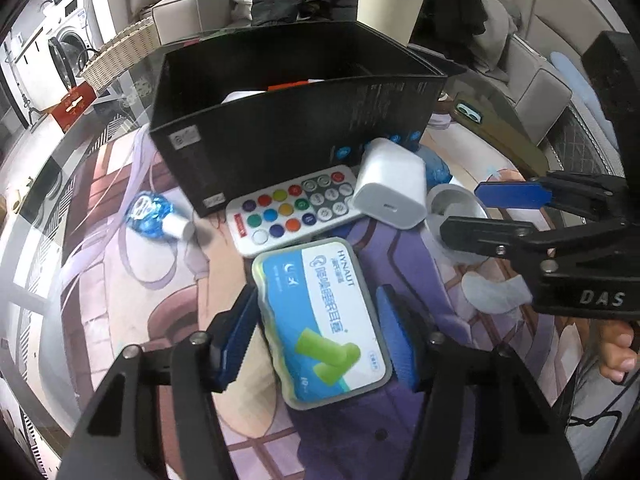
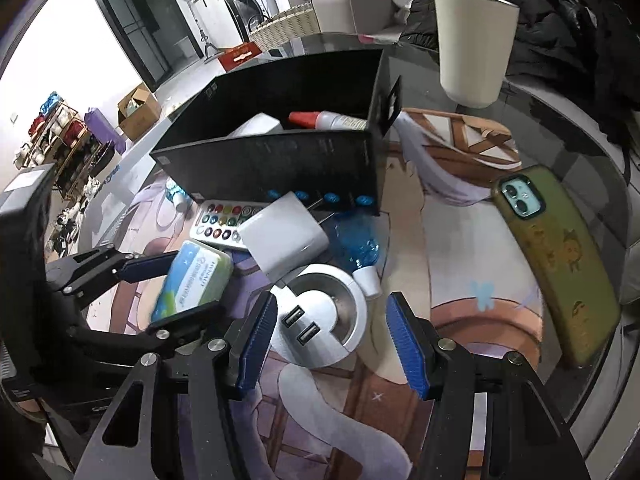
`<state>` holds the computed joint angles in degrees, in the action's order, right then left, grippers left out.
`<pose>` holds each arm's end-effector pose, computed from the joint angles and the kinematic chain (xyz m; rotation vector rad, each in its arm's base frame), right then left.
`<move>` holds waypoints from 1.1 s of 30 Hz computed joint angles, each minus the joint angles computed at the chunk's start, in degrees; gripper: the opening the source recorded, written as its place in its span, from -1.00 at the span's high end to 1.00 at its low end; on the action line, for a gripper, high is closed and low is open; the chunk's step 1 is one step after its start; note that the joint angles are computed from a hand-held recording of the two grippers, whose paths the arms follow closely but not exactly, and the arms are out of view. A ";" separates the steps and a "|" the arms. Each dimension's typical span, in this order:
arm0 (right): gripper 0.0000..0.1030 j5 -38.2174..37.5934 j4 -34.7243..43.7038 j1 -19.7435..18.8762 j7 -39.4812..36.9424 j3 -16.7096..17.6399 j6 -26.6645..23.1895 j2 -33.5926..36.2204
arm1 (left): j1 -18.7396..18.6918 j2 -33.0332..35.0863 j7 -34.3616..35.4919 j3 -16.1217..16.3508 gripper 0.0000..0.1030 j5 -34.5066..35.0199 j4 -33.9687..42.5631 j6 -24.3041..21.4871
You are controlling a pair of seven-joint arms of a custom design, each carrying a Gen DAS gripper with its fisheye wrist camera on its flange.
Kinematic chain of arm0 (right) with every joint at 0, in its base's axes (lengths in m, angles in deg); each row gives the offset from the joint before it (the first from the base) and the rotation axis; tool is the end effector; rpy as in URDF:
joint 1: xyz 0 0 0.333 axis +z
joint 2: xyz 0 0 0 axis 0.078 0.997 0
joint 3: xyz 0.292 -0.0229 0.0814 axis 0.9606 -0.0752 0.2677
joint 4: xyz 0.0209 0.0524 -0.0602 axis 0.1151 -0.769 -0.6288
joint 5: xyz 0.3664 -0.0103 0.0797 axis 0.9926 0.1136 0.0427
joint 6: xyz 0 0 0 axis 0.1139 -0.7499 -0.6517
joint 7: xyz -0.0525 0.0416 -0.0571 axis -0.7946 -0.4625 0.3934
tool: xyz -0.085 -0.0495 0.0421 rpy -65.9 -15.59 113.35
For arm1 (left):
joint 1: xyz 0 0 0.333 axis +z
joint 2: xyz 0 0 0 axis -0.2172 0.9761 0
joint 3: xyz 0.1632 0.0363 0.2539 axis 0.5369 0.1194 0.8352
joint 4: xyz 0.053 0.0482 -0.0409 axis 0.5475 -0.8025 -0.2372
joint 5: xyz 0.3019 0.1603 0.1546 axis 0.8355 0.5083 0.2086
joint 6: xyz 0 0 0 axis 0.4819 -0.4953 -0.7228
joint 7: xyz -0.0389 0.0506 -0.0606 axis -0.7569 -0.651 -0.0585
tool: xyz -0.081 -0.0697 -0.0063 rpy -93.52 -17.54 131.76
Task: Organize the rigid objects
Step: 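Grasp the blue-green earplug case with left tool while right tool moves to socket, then grasp the round white USB socket with right tool while left tool lifts earplug case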
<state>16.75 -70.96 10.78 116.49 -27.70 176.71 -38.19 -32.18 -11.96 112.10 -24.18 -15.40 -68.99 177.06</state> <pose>0.6815 0.2065 0.3256 -2.3934 1.1648 -0.0477 0.5845 -0.2123 0.3157 -2.0492 1.9039 -0.5723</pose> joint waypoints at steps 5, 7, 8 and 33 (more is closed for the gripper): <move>-0.23 -0.81 -0.25 0.85 0.46 -0.09 0.54 0.24 | 0.80 -1.55 0.91 -0.35 -0.15 -0.56 -2.31 0.48; -0.30 -0.99 0.34 0.95 0.93 -0.06 -0.49 0.87 | 0.71 -2.16 0.49 -0.13 -0.15 -0.20 -3.27 0.82; -0.30 -1.17 -0.74 1.27 1.00 -0.14 1.09 0.41 | 0.72 -2.28 0.42 -0.11 -0.15 -0.04 -3.50 0.92; 0.51 -3.65 -11.84 1.61 -3.25 1.45 8.25 -5.24 | -1.07 -3.29 -8.41 1.50 -0.17 8.58 -4.82 -0.20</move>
<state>13.10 -82.80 12.39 113.24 -26.26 184.97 -43.43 -33.24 -15.24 103.69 -22.67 -6.81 -73.80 176.86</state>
